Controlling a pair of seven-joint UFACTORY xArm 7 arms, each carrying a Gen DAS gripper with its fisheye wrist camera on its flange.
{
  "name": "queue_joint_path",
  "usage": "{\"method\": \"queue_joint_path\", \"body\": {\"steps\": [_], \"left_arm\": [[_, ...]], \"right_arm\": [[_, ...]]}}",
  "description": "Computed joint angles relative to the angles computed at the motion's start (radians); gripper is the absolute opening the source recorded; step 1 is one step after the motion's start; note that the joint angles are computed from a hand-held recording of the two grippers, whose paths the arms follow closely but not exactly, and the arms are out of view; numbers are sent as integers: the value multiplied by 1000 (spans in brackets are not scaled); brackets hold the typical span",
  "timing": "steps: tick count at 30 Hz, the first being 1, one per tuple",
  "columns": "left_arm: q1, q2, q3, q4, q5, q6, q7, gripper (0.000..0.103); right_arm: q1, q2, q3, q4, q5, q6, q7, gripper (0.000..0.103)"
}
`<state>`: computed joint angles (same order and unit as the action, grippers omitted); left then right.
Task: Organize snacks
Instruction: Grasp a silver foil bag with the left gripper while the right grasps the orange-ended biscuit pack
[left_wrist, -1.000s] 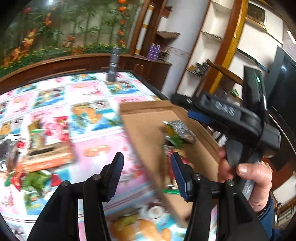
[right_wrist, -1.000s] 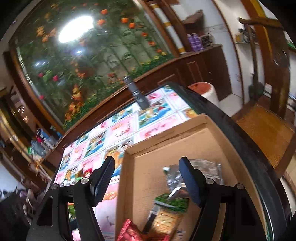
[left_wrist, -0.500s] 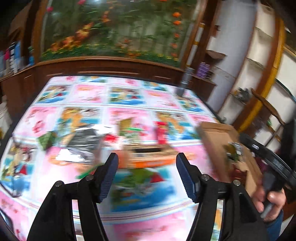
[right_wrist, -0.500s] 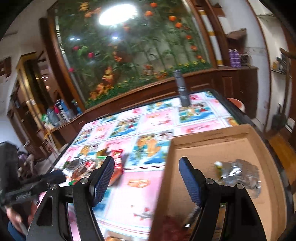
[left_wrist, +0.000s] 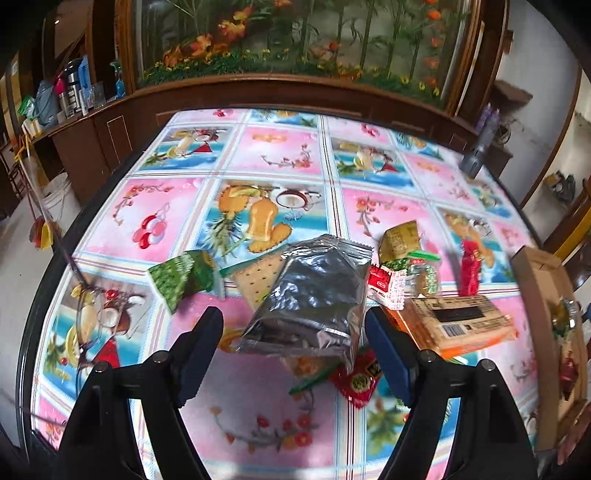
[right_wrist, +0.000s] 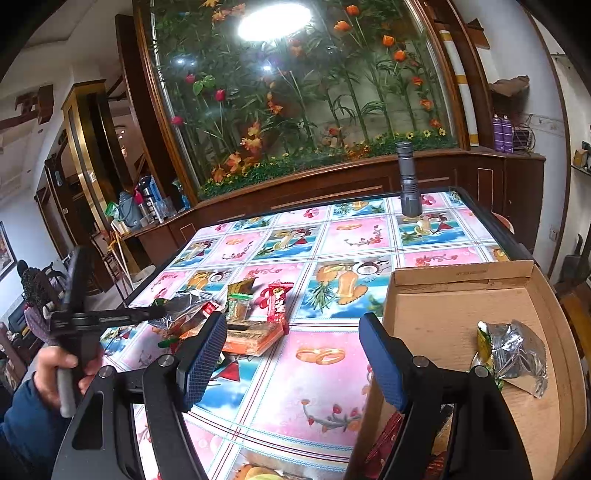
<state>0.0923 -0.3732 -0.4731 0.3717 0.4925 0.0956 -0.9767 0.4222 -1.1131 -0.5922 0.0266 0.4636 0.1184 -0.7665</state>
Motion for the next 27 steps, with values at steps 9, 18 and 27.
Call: {"method": "queue_joint_path", "body": {"steps": [9, 18, 27], "left_arm": [[354, 78, -331, 114, 364, 10, -329, 59], [366, 33, -270, 52, 450, -132, -410, 59], [258, -15, -135, -21, 336, -236, -296, 59]], "right_arm": [[24, -1, 0, -5, -2, 21, -24, 78], [269, 174, -107, 158, 159, 199, -41, 79], [727, 703, -300, 523, 448, 236, -88, 79]]}}
